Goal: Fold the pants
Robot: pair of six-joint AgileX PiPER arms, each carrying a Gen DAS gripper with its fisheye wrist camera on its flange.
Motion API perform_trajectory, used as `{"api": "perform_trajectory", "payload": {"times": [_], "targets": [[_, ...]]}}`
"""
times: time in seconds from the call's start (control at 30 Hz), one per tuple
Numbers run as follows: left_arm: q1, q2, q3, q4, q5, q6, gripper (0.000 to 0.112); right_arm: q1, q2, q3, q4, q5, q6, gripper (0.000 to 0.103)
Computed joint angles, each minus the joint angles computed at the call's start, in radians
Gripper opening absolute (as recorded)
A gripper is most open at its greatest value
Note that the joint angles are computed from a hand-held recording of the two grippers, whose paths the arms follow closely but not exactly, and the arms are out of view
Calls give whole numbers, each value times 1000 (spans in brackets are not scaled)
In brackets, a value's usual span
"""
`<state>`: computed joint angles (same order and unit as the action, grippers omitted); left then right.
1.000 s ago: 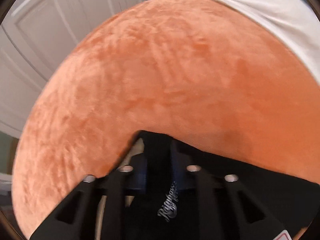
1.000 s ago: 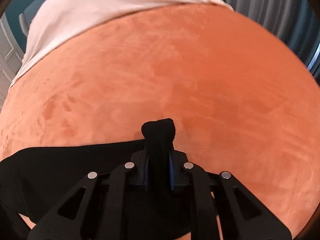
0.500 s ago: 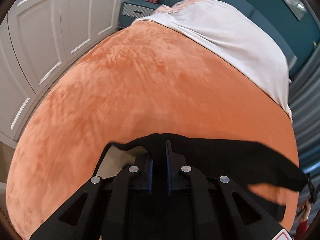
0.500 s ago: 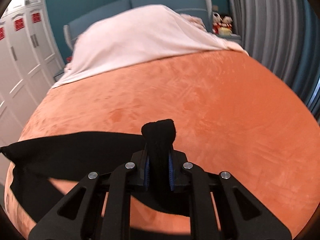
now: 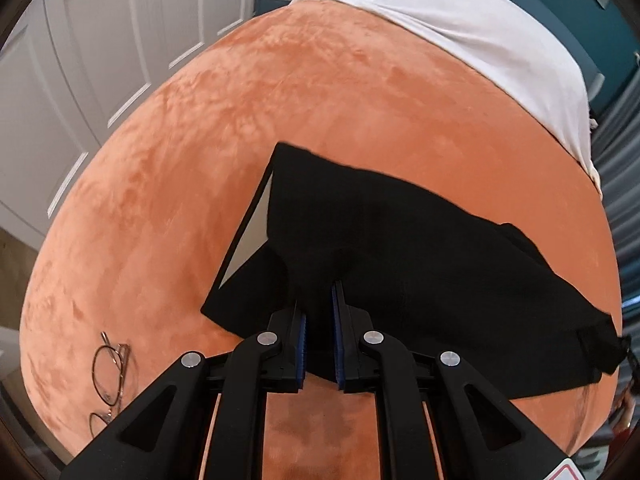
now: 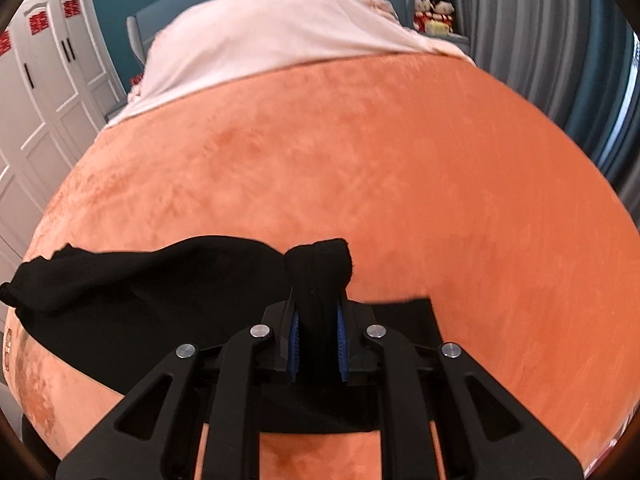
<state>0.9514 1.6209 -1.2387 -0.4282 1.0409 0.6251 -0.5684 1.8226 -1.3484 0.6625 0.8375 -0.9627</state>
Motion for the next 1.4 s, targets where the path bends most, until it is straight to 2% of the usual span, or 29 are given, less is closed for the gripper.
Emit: {"api": "perform_trajectory", "payload": {"times": [0.1,0.2,0.23,0.3,0.33,0.4,0.47,0.53,0.57,0.63,0.67,0.7,0.77,0.8,0.83,0.87,0.9,0.93,0.97,1.0,1.07,1.1,1.17,1.23,1.33,1.4], "targets": [[-31,20,-22,31,-16,-46,9,25,32,-5,-47,-36,59,14],[-45,43,-121,10,31,-80,9,65,66,-96,-114,-47,169,14],[-38,39,-142,-4,48,-76,9,65,54,-110,-72,-52,149,14],[-33,19,-150,-6,69,-59,9,44,-22,-127,109,-38,37,14],[-28,3,-139,15,68,-35,11,28,-69,-107,201,-33,-47,17],[-10,-15,-94,42,53,-5,12,8,-144,-30,275,-58,-194,23],[15,-19,-20,86,13,21,12,-9,-168,54,209,-111,-237,28],[20,-22,70,163,-82,16,9,-23,-106,90,20,-145,-138,31],[24,-15,114,210,-132,6,9,-37,-55,130,-80,-195,-93,31],[40,13,133,263,-154,-41,9,-45,-24,186,-237,-277,54,31],[68,20,127,255,-137,-43,9,-59,-46,227,-256,-315,112,32],[98,9,120,230,-119,-38,9,-70,-88,252,-234,-312,129,33],[149,-34,107,153,-79,8,9,-60,-209,333,-103,-315,67,33],[164,-63,98,113,-54,27,9,-19,-275,362,-72,-289,53,35],[173,-83,92,76,-27,50,13,42,-336,383,-52,-246,46,45],[174,-96,85,37,1,61,30,103,-375,396,-31,-209,45,55],[169,-102,83,12,18,60,46,173,-400,404,3,-159,47,79],[166,-105,87,-11,30,61,62,267,-415,424,36,-149,77,84],[156,-97,94,-59,52,59,67,367,-408,439,108,-99,67,84],[120,-86,109,-81,49,24,67,457,-382,439,143,-88,98,83],[74,-54,132,-109,26,-8,67,650,-294,447,254,-129,146,81],[43,-43,147,-107,-1,-43,67,724,-238,442,325,-150,151,75],[11,1,148,-92,-18,-95,67,814,-141,416,405,-180,203,72],[-6,53,132,-65,-11,-159,67,864,-73,419,504,-203,247,72],[13,119,120,-116,-9,-176,65,864,-16,414,642,-200,216,72],[15,121,113,-137,-19,-147,51,885,6,408,710,-242,234,69]]}}
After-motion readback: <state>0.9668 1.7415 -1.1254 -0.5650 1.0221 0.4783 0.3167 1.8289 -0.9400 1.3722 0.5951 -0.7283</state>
